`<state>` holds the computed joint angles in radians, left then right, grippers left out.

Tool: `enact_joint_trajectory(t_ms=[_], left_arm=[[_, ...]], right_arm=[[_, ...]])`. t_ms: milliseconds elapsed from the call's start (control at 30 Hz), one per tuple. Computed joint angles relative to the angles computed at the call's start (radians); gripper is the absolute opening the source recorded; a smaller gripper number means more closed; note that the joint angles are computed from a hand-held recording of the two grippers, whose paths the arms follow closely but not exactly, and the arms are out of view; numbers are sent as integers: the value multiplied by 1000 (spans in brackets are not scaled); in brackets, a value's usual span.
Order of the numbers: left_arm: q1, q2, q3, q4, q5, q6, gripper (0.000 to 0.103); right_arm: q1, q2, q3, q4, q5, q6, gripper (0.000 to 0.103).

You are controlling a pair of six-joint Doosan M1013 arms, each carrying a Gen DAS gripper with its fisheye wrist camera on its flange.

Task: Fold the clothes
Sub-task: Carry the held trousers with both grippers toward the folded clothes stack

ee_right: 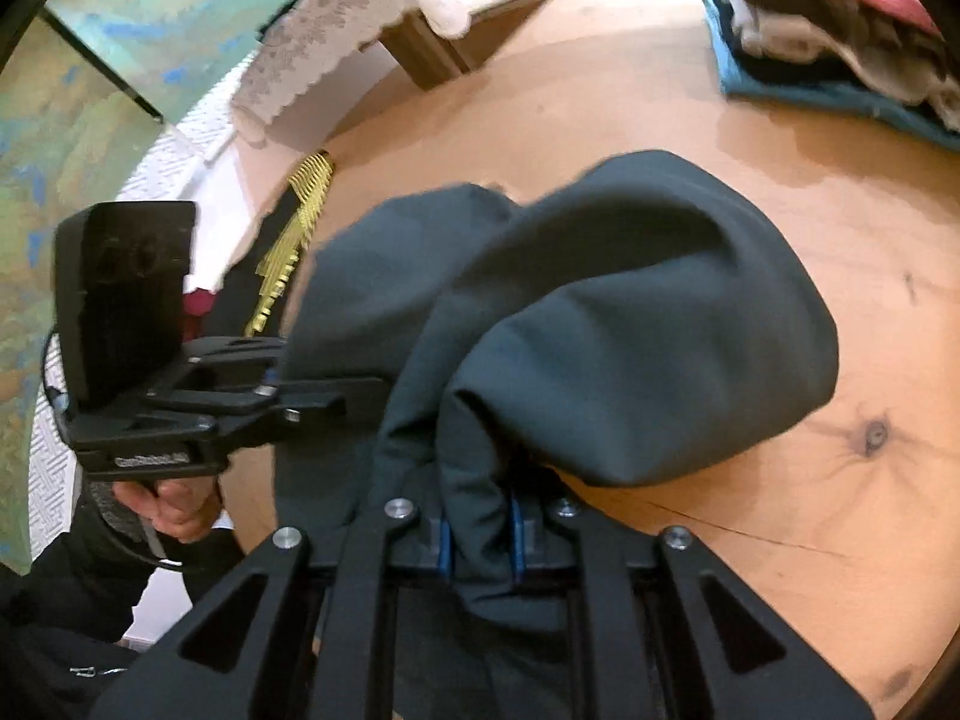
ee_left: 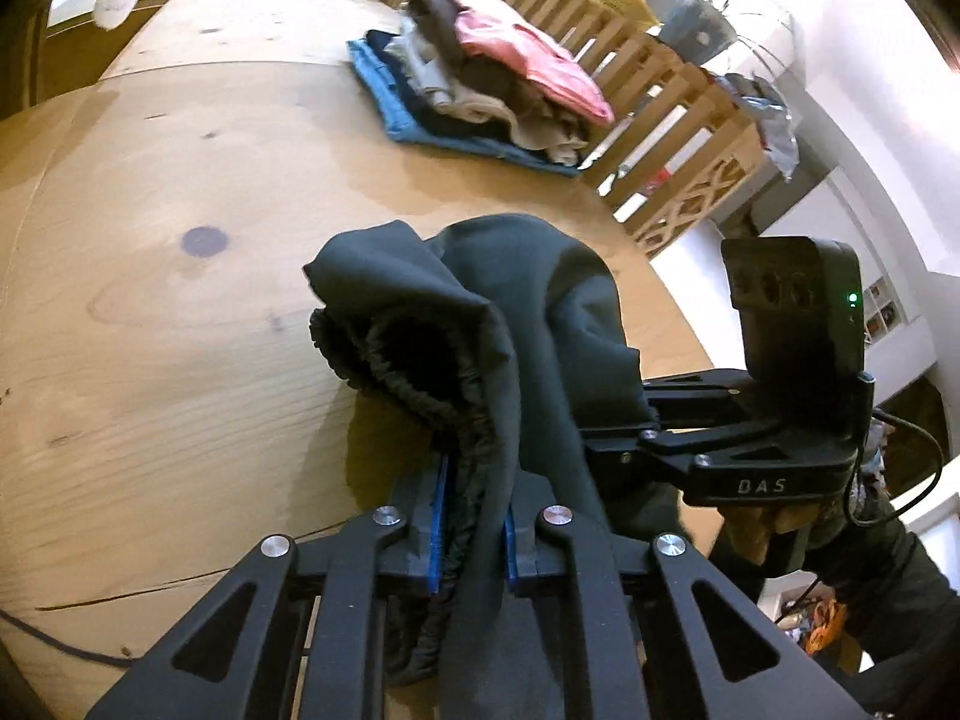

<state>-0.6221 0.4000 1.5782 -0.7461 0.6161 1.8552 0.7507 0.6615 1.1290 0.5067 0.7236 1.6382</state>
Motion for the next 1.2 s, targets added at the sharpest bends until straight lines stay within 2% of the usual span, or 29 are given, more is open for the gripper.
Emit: enact_joint_trajectory(t_ms=[133,233,367,467,667,767,933,1200], left_arm=[[-10,-14,-10,-9,-1,29,12],[-14,-18,-32,-27,-6,60,12],[-18,-4,-87,-47,-5,67,12],[-23,-6,-128,-41,-14,80,12],[-11,38,-297,10,3,54,12],[-12,92,-434,103,28,0,13],[-9,224,-698,211,100,-63,13],[2,484,-1132,249,238,-155,13]], right_arm=[[2,-33,18,42,-70,-55,13],[6,-53,17,-47,-96,-8,13],[-6,-84,37,-72,-127,18,13],[-15,-119,48,-150,-154,59,13],[-52,-130,-29,-311,-164,137,13],[-79,-107,-103,-372,-141,171,13],[-132,-28,-279,-474,-36,216,13],[-201,192,-682,-573,219,225,13]])
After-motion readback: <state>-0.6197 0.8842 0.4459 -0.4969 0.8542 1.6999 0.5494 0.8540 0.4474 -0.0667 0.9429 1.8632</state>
